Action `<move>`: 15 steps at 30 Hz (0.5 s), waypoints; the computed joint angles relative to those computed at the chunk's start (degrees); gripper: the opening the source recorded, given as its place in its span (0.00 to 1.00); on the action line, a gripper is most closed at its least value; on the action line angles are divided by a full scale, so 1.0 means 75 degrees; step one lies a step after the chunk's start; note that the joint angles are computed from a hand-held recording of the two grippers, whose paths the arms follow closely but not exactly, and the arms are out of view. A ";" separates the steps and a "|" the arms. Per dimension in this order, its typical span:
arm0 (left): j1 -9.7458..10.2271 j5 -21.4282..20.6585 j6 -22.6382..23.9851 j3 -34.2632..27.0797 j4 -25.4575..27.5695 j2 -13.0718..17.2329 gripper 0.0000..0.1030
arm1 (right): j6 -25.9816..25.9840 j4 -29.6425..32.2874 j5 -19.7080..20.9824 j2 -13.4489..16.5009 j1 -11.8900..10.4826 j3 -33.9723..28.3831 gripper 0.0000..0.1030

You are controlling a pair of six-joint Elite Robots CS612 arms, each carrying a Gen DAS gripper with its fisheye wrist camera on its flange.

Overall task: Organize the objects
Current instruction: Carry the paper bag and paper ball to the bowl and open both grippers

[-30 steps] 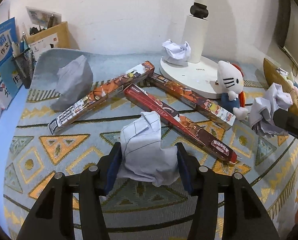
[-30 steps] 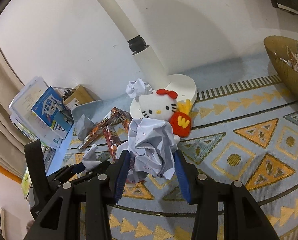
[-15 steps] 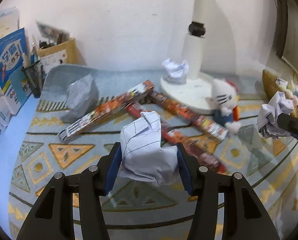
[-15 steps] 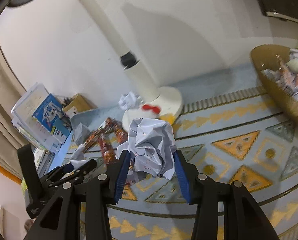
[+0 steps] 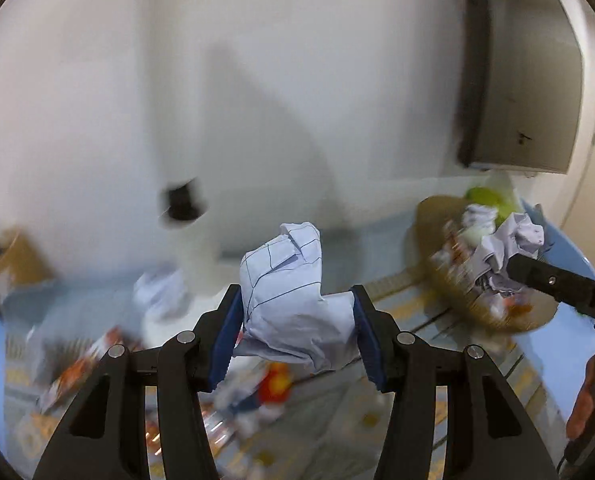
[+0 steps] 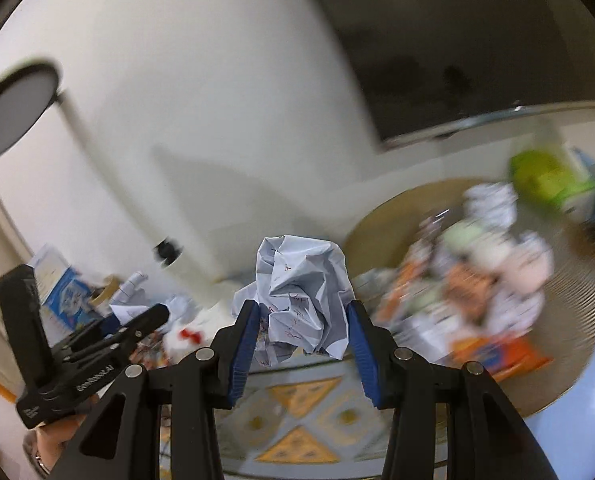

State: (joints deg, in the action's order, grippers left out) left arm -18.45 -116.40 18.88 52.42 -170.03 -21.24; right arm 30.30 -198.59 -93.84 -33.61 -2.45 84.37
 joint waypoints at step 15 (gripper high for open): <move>-0.0866 -0.0746 0.0739 0.0169 0.0379 -0.0163 0.53 | -0.0081 0.0554 -0.0941 -0.0570 -0.0509 0.0584 0.43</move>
